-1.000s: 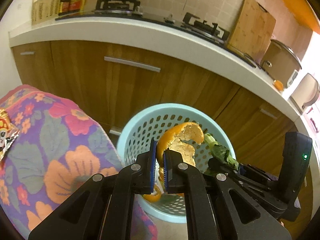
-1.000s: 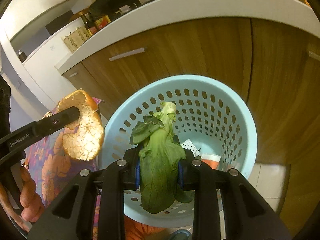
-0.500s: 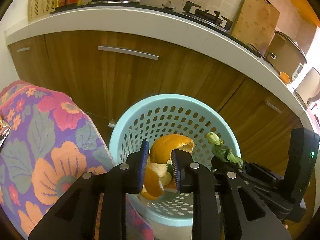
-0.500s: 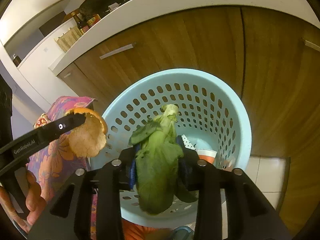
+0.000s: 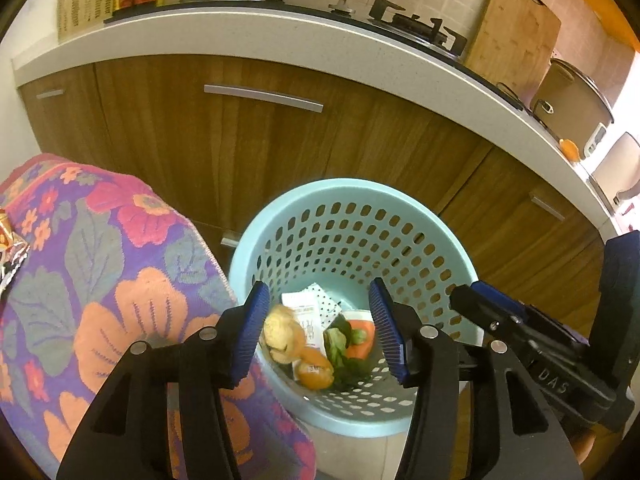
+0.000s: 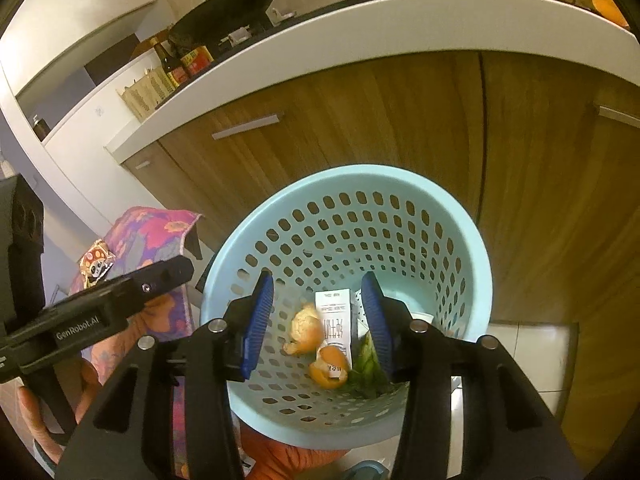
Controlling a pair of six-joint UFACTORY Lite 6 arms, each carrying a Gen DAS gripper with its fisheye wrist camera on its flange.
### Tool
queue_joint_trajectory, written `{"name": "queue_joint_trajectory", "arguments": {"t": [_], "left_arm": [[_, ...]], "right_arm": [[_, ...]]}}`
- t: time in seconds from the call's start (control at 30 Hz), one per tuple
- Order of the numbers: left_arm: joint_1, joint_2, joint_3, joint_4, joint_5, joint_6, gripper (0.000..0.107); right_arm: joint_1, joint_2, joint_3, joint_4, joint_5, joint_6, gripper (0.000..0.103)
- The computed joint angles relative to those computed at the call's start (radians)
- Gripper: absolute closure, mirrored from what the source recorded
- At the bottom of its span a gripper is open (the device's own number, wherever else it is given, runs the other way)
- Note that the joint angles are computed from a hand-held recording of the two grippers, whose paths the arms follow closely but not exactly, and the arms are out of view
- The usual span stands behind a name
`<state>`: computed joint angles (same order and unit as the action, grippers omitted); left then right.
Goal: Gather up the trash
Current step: 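Carry the bread and bok choy over the basket and open both tools, then return to the table and grasp snack bags with both tools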
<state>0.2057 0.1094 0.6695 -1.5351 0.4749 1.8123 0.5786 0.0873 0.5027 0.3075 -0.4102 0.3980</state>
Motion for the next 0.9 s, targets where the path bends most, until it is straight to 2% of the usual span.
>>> {"name": "queue_joint_trajectory", "arguments": {"t": [0.27,0.47,0.53,0.67,0.9], "left_arm": [[0.115,-0.112,-0.066,0.062,0.094,-0.018,0.055],[0.315,-0.239,-0.130,0.132,0.208,0.000,0.048],[0.408,-0.267,-0.132,0.169,0.255,0.004,0.045],[0.620,-0.260,-0.083,0.253,0.386,-0.001,0.044],[0.939,-0.138,0.098,0.340,0.559,0.005,0.042]], "right_arm": [[0.080,-0.071,0.012,0.226,0.031,-0.213,0.061],[0.184,-0.084,0.074,0.472,0.035,-0.449,0.060],[0.232,-0.057,0.126,0.536,0.035,-0.511,0.056],[0.344,0.035,0.272,0.733,0.025,-0.728,0.055],[0.495,0.234,0.591,1.067,0.013,-1.136,0.055]]}}
